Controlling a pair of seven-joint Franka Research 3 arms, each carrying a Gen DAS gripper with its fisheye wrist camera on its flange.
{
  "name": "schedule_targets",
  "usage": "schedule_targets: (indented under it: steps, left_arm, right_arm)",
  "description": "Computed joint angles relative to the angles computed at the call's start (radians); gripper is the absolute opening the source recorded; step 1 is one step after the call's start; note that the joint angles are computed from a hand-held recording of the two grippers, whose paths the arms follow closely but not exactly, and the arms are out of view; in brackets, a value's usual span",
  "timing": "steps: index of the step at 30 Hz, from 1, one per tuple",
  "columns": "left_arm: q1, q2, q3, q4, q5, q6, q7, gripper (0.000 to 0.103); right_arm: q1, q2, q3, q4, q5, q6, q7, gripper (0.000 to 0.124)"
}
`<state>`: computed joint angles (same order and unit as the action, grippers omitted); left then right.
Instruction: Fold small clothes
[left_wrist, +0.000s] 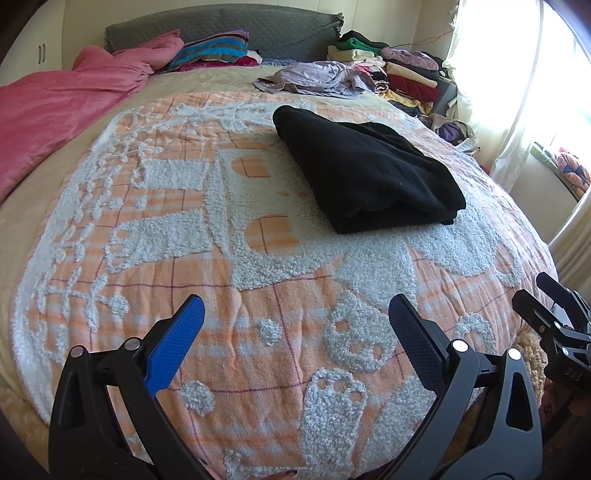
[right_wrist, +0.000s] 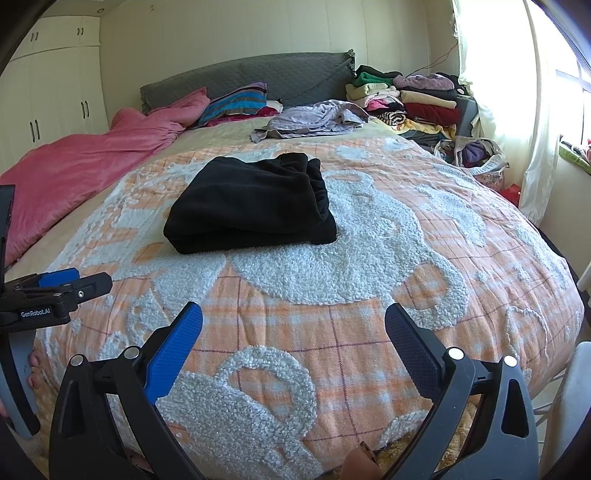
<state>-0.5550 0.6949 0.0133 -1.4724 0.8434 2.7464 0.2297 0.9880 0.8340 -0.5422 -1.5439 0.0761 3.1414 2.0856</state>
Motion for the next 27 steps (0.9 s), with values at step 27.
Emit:
schedule_targets:
  steps: [27]
  left_arm:
    - [0.008, 0.003, -0.01, 0.007, -0.017, -0.026, 0.011, 0.093]
  right_arm:
    - [0.025, 0.016, -0.042, 0.011, -0.016, -0.022, 0.048, 0.098]
